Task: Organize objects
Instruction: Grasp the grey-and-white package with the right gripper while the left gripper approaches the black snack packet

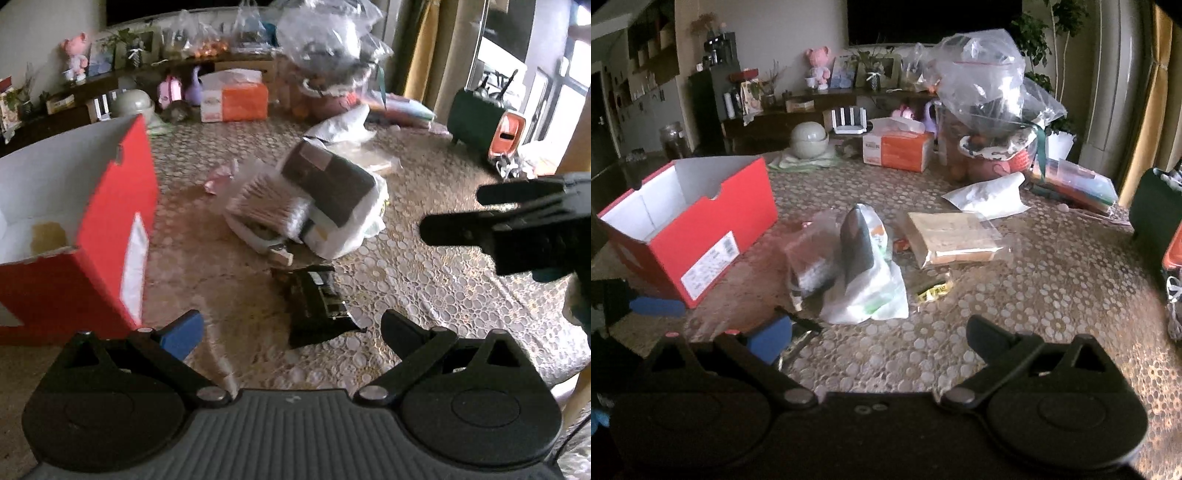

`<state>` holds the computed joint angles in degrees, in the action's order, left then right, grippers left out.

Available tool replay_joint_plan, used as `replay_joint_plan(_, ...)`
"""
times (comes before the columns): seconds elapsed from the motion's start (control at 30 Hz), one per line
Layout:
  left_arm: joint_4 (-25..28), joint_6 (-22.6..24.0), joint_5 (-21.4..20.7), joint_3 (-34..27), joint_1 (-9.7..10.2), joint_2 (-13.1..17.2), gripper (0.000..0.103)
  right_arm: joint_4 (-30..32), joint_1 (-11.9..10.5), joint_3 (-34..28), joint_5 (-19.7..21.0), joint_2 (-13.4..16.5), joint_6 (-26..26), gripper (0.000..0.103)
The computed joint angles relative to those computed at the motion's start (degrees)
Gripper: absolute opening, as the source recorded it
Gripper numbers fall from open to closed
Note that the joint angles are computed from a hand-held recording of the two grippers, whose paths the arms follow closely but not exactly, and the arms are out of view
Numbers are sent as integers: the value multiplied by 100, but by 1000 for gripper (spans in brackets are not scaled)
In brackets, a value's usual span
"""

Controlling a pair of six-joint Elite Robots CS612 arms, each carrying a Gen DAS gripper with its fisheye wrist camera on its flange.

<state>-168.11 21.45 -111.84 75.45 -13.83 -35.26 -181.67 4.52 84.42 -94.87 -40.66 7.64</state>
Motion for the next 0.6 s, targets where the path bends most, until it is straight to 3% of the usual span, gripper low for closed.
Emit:
replay_joint_plan(0.27, 345, 15, 17, -245, -108, 158, 103, 558, -54, -564, 73, 300, -72, 97)
replay_joint_plan(0.6, 609, 41, 344, -409, -190, 270, 103, 1140, -63, -1218, 81, 634, -303, 82)
